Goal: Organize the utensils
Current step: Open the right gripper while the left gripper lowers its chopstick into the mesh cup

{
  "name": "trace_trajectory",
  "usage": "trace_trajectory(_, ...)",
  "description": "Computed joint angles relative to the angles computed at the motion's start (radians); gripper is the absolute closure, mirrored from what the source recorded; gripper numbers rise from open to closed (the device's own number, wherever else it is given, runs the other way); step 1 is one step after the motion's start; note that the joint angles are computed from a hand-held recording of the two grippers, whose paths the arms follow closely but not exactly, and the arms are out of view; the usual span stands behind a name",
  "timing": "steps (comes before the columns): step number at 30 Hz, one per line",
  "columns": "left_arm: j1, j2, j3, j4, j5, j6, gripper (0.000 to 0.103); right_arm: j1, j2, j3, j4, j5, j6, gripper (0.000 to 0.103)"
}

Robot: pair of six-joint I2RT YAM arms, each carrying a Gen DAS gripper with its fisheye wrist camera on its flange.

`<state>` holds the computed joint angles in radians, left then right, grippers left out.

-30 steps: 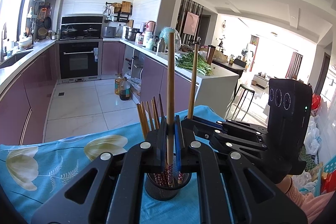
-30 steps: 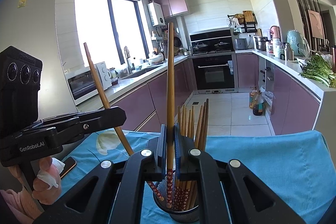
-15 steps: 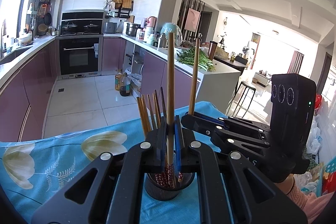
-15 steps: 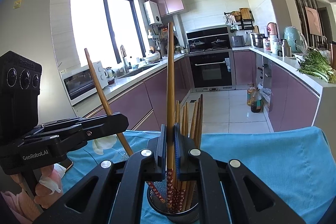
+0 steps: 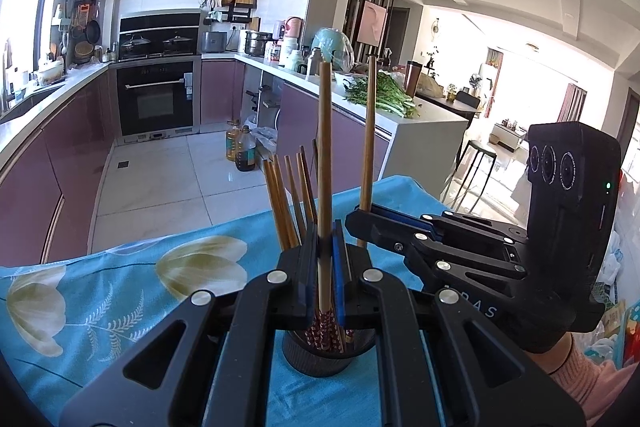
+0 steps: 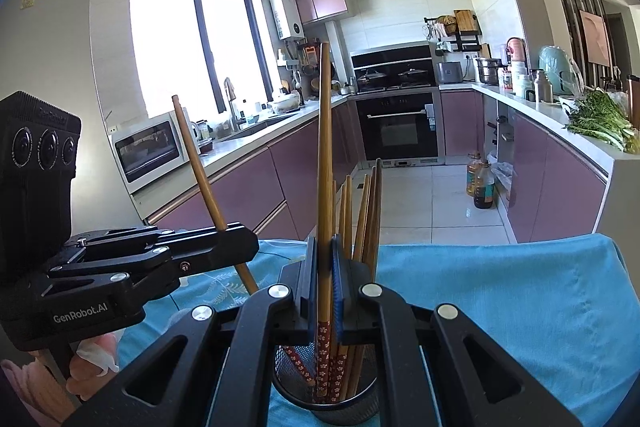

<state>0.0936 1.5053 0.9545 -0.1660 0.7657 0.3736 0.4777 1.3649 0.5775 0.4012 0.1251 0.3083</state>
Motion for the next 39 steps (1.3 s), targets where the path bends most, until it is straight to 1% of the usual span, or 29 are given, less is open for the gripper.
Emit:
trace_trajectory(18, -0.046, 0.009, 0.009, -0.023, -0.047, -0.002, 0.096, -0.017, 0.055, 0.01, 0.015, -0.024, 0.005, 0.097)
trace_trajectory(28, -0.062, 0.04, 0.009, -0.031, -0.067, 0.019, 0.096, -0.022, 0.082, -0.003, 0.025, -0.037, 0.011, 0.097)
trace_trajectory(39, -0.078, 0.073, 0.011, -0.009, -0.096, 0.017, 0.095, -0.018, 0.107, -0.004, 0.011, -0.049, 0.011, 0.097)
